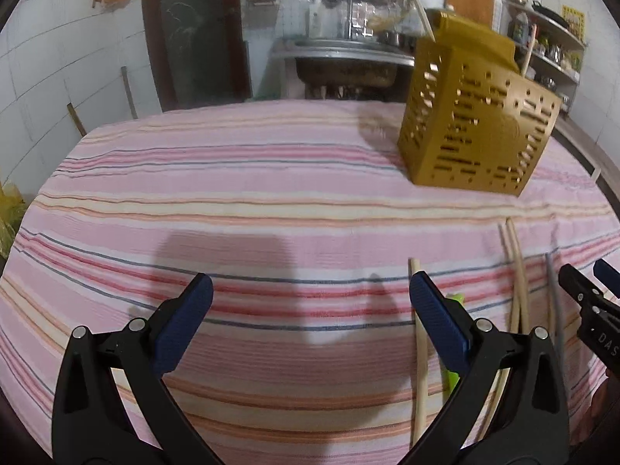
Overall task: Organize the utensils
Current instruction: 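Grasp the blue spatula with the right tool while the left tool grasps a chopstick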
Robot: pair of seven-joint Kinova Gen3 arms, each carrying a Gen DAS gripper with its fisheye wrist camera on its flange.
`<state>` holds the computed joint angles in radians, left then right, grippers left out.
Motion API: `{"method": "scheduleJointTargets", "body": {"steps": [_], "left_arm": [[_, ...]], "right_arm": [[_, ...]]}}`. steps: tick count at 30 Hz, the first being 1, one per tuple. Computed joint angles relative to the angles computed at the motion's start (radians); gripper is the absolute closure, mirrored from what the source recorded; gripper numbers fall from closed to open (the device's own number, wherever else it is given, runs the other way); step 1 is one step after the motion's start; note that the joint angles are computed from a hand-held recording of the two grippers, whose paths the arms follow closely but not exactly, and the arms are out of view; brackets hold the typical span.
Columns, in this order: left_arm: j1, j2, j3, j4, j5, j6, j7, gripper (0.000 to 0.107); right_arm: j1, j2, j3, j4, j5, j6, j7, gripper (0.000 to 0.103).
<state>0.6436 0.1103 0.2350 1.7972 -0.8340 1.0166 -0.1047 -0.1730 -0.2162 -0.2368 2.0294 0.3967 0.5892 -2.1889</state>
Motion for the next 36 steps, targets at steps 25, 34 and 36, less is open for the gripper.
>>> {"method": "scheduleJointTargets", "body": {"steps": [25,34,36], "left_arm": [[-0.018,0.062,-0.058,-0.061,0.135,-0.093,-0.199,0.021],[0.028,0.074,-0.046,-0.077,0.108,-0.056,-0.208,0.042],[0.035,0.073,-0.044,-0.077,0.105,-0.053,-0.207,0.048]], "right_arm": [[-0.056,0.038,0.034,-0.024,-0.075,0.021,0.035,0.091],[-0.048,0.014,0.034,-0.005,-0.091,0.013,0.064,0.091],[-0.048,0.007,0.046,0.001,-0.118,0.007,0.086,0.091]]}}
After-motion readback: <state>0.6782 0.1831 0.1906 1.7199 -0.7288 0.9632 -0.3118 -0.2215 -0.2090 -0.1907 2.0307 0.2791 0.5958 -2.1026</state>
